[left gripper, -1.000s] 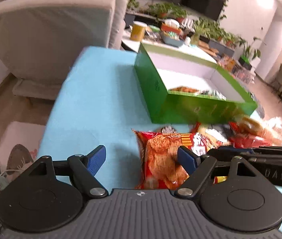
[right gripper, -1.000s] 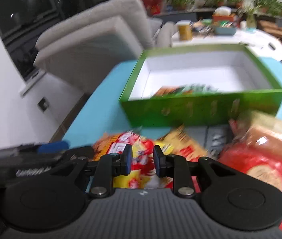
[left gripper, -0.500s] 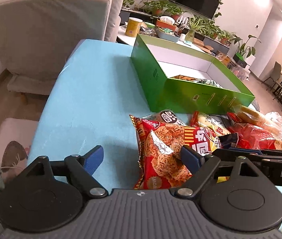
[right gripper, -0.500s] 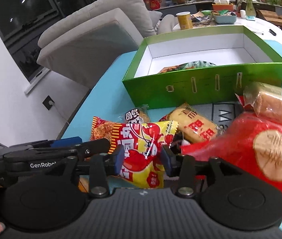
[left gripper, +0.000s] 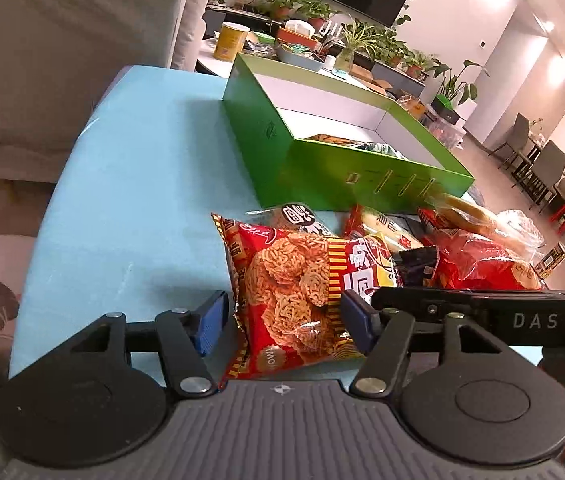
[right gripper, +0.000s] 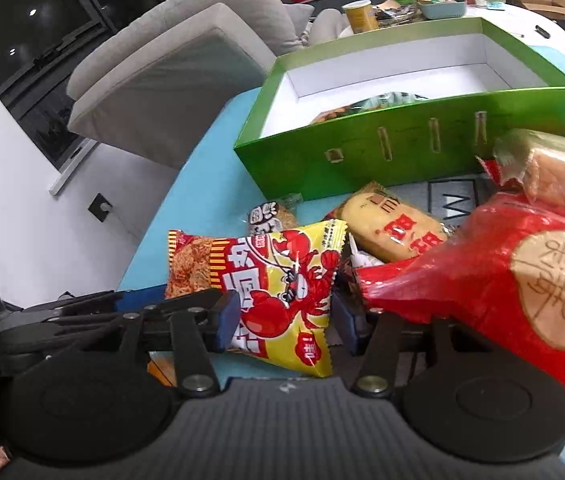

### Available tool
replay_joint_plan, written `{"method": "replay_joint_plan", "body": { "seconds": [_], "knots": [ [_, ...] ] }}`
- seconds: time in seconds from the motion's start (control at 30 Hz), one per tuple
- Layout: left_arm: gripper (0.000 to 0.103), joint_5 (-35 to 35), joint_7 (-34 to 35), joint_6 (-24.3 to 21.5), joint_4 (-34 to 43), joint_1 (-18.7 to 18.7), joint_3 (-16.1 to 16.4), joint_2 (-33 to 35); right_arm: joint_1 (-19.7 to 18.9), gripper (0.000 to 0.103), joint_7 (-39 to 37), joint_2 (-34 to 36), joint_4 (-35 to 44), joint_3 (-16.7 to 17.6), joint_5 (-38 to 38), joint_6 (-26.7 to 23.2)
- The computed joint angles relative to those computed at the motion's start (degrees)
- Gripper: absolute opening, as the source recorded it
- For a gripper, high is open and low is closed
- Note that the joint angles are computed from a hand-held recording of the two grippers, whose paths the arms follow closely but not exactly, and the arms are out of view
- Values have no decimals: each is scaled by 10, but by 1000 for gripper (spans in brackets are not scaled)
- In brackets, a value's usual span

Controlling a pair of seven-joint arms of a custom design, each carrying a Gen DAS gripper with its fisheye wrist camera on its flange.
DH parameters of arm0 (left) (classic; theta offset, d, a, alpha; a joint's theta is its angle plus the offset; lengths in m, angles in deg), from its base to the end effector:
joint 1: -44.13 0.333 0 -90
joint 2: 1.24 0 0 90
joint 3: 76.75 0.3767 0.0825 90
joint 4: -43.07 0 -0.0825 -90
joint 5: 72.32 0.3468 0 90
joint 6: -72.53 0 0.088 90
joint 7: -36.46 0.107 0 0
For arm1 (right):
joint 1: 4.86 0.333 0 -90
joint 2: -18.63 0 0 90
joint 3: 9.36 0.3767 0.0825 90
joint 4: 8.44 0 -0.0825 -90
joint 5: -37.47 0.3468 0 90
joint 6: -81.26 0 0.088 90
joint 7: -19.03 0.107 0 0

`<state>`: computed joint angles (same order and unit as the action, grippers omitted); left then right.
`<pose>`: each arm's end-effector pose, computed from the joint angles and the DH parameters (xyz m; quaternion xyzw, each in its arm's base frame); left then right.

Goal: Organize snacks
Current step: 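Grasp the red cracker bag with the left tool while the right tool grasps the crab-print bag, then carry both bags over the green box and open both tools to drop them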

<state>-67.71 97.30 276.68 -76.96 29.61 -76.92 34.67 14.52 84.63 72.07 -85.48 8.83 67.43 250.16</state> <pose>0.6191 -0.1723 0.3008 -0.6968 0.5899 -0.3757 0.1593 0.7028 0.3822 0.3051 -0.7640 0.5161 -0.0160 0.3870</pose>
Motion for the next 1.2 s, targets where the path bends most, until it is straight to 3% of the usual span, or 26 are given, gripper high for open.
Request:
{"method": "replay_joint_plan", "body": {
  "seconds": [0.17,0.23,0.3,0.37,0.47,0.53,0.8,0.9,1.03,1.2],
  "knots": [
    [59,5,-1,3,0,7,-6,3,-8,76,4,-3,-15,13,10,17],
    [56,0,-5,13,-1,7,-6,6,-14,77,7,5,-4,22,16,4],
    [53,20,-18,18,0,35,-30,9,-27,76,14,19,17,38,31,-23],
    [52,12,-9,19,-4,16,-11,6,-36,75,6,30,36,51,47,-44],
    [51,-6,17,18,-11,-17,17,-2,-29,63,-10,26,36,41,53,-47],
    [51,-26,31,24,-16,-35,32,-7,-36,57,-33,22,31,53,64,-46],
    [52,-109,108,57,-23,-91,68,-37,-72,56,-153,-1,-2,123,119,24],
    [51,-133,145,50,5,-101,73,-40,-86,56,-191,-1,7,150,136,43],
    [51,-137,172,27,69,-98,69,-25,-88,56,-216,10,47,157,146,55],
    [51,-121,167,-22,168,-92,69,13,-71,56,-203,34,122,125,139,37]
  ]
}}
